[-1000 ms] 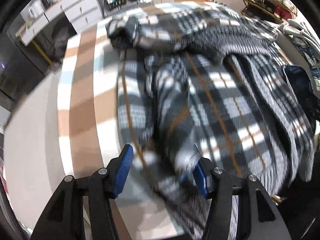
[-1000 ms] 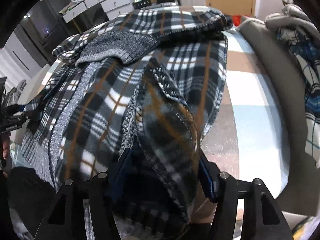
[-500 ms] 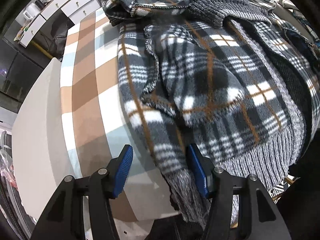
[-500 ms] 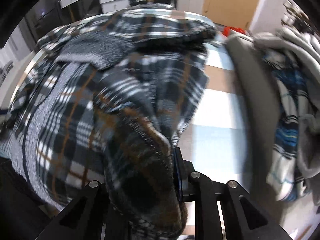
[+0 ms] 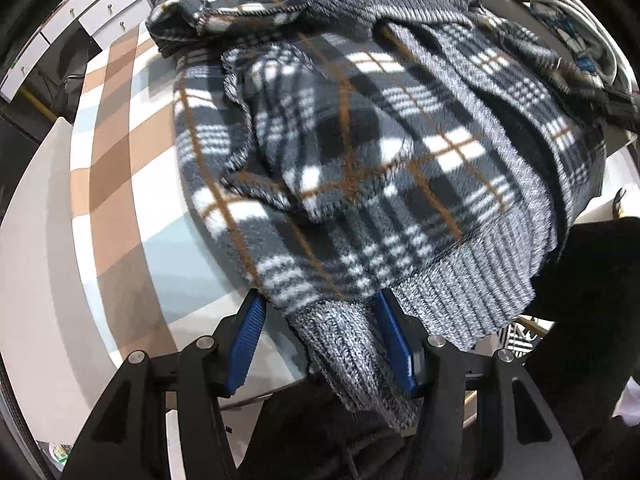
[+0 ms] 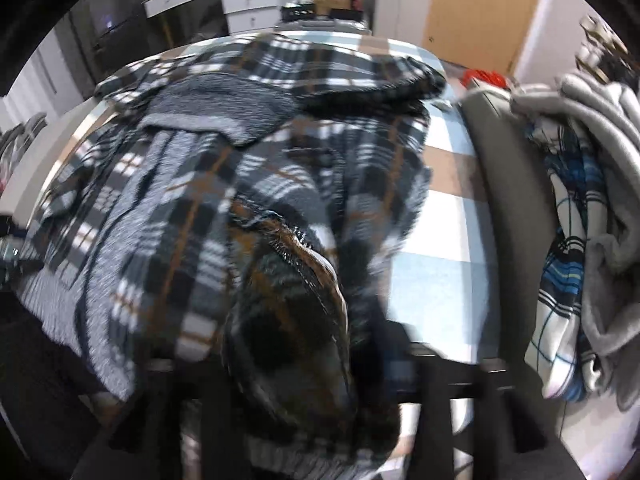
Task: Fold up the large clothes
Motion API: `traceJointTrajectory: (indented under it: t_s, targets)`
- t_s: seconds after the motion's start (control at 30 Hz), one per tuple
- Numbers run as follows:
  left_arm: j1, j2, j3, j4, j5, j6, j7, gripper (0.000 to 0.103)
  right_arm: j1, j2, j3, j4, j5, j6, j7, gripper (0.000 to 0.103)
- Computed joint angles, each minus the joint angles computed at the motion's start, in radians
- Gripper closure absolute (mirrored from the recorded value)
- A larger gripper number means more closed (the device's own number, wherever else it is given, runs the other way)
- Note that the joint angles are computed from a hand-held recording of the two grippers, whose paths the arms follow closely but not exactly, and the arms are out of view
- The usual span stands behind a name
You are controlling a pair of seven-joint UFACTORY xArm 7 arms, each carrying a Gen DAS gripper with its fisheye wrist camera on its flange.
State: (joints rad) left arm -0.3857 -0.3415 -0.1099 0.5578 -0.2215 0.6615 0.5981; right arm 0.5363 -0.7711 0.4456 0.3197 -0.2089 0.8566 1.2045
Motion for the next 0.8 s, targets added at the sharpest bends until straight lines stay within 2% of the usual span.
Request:
traceJointTrajectory:
  t_s: [0.03,0.1,0.2,0.3,0.33,0.37,0.43,0.53,0.57,0.63,0.7,0.77,0.8]
  targets:
    - [0.004,-0.014,0.001,0.005,-0.005,-0.013,-0.015,0.051,0.006,-0.014,0.014,0.005,-0.003,0.011,0.011,0.034]
    - [-0.003,-0.042,0.009,0.023,-0.028,-0.043,-0.020,0.051,0.026,-0.060,0.035,0.017,-0.015,0.045,0.012,0.034]
    - [-0.042,-0.041,0.043,0.088,-0.117,-0.086,0.002,0.051,0.009,-0.097,0.085,0.080,-0.067,0.124,0.025,0.025]
    - [-0.045,0.082,0.017,0.235,-0.137,-0.101,-0.034,0.051,-0.050,-0.112,0.067,0.118,-0.141,0.068,-0.006,0.017]
    - [-0.035,0.130,-0.011,0.289,-0.110,-0.106,-0.078,0.051,-0.084,-0.102,0.060,0.136,-0.165,0.049,-0.019,0.011]
    - [-0.054,0.152,-0.012,0.312,-0.085,-0.111,-0.113,0.051,-0.135,-0.081,0.048,0.166,-0.201,0.015,-0.036,0.003]
    - [-0.033,0.267,-0.079,0.423,-0.019,-0.156,-0.213,0.051,-0.216,-0.037,0.020,0.198,-0.250,-0.080,-0.062,0.000]
    - [-0.060,0.403,-0.119,0.547,0.051,-0.181,-0.336,0.051,-0.329,0.125,-0.052,0.259,-0.270,-0.252,-0.108,0.000]
    - [-0.063,0.425,-0.125,0.564,0.030,-0.184,-0.340,0.051,-0.359,0.219,-0.086,0.297,-0.258,-0.314,-0.129,0.000]
    - [-0.076,0.512,-0.144,0.623,-0.001,-0.223,-0.366,0.051,-0.396,0.367,-0.126,0.366,-0.234,-0.375,-0.158,0.000]
    - [-0.075,0.587,-0.164,0.662,-0.027,-0.216,-0.338,0.051,-0.404,0.510,-0.179,0.424,-0.202,-0.457,-0.193,0.000]
    - [-0.097,0.651,-0.145,0.694,0.018,-0.169,-0.403,0.051,-0.400,0.643,-0.218,0.487,-0.135,-0.510,-0.289,0.000]
    - [-0.091,0.674,-0.150,0.689,-0.006,-0.183,-0.383,0.051,-0.367,0.712,-0.260,0.524,-0.135,-0.519,-0.319,0.001]
